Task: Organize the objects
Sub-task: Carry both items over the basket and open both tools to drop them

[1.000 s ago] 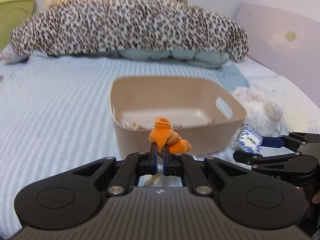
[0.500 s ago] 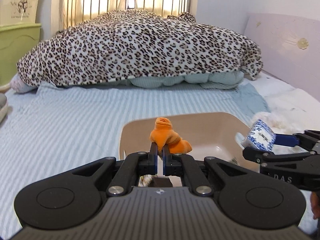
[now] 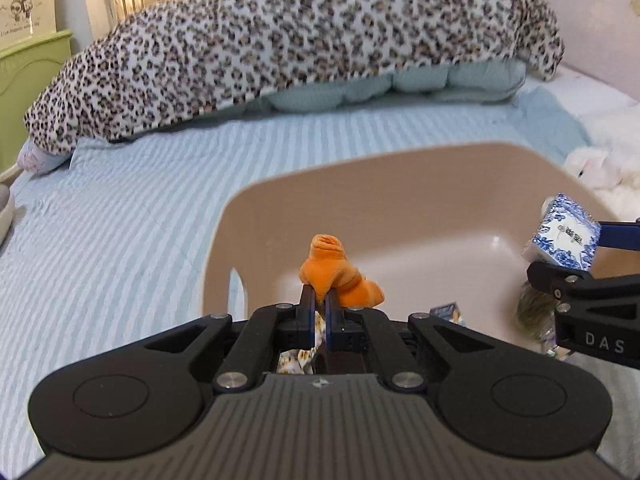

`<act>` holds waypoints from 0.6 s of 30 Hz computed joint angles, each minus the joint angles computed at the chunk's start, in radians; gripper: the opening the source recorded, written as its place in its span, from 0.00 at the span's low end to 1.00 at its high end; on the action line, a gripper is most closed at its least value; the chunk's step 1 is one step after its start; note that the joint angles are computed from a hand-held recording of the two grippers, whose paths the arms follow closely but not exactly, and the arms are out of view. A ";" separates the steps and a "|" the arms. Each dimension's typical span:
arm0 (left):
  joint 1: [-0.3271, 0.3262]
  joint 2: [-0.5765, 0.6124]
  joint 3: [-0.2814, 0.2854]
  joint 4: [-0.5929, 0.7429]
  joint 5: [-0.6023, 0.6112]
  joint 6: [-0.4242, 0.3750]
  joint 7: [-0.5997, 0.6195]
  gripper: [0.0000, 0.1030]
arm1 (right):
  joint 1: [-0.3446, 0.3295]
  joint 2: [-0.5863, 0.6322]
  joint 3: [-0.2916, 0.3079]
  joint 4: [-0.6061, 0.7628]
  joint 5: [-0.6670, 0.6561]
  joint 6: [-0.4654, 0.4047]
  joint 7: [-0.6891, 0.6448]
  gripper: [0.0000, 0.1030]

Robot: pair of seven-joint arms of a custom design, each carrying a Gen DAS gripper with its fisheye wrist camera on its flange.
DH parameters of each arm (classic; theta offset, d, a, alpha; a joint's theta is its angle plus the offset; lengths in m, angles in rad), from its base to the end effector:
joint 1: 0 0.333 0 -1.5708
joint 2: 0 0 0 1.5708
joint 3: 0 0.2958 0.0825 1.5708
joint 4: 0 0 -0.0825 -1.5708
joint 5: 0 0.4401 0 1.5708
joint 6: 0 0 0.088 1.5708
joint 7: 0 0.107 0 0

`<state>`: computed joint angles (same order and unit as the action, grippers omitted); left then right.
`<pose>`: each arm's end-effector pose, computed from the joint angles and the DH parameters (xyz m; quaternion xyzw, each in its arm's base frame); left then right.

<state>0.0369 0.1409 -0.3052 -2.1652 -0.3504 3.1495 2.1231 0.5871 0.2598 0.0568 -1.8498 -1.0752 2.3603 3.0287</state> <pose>0.6256 -0.1367 0.3736 -0.4854 0.7710 -0.3127 0.2688 0.5605 0.4043 0.3667 -0.6078 0.6789 -0.3545 0.2099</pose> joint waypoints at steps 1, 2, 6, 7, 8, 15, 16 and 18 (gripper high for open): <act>-0.006 0.003 0.008 0.002 0.006 -0.008 -0.013 0.05 | -0.003 0.007 0.002 0.004 0.014 0.002 -0.014 0.64; -0.004 0.007 0.006 0.006 0.002 -0.016 -0.014 0.05 | -0.004 0.011 0.003 0.006 0.025 0.005 -0.021 0.65; 0.066 -0.004 -0.078 -0.005 -0.123 -0.001 0.123 0.14 | 0.002 -0.004 -0.001 -0.009 0.028 0.003 -0.001 0.72; 0.065 -0.011 -0.081 -0.013 -0.139 0.016 0.140 0.29 | 0.004 -0.012 -0.001 -0.016 0.021 0.004 0.006 0.74; 0.062 -0.022 -0.079 -0.022 -0.150 0.025 0.146 0.54 | 0.005 -0.020 0.001 -0.020 0.018 -0.002 0.012 0.77; 0.118 -0.117 -0.149 -0.055 -0.446 0.018 0.355 0.79 | -0.003 -0.119 0.037 -0.097 -0.028 -0.010 0.085 1.00; 0.107 -0.131 -0.135 -0.064 -0.442 0.020 0.346 0.79 | -0.005 -0.132 0.047 -0.107 -0.026 -0.018 0.082 1.00; 0.083 -0.160 -0.108 -0.085 -0.488 0.022 0.371 0.80 | -0.008 -0.155 0.064 -0.125 -0.021 -0.029 0.077 1.00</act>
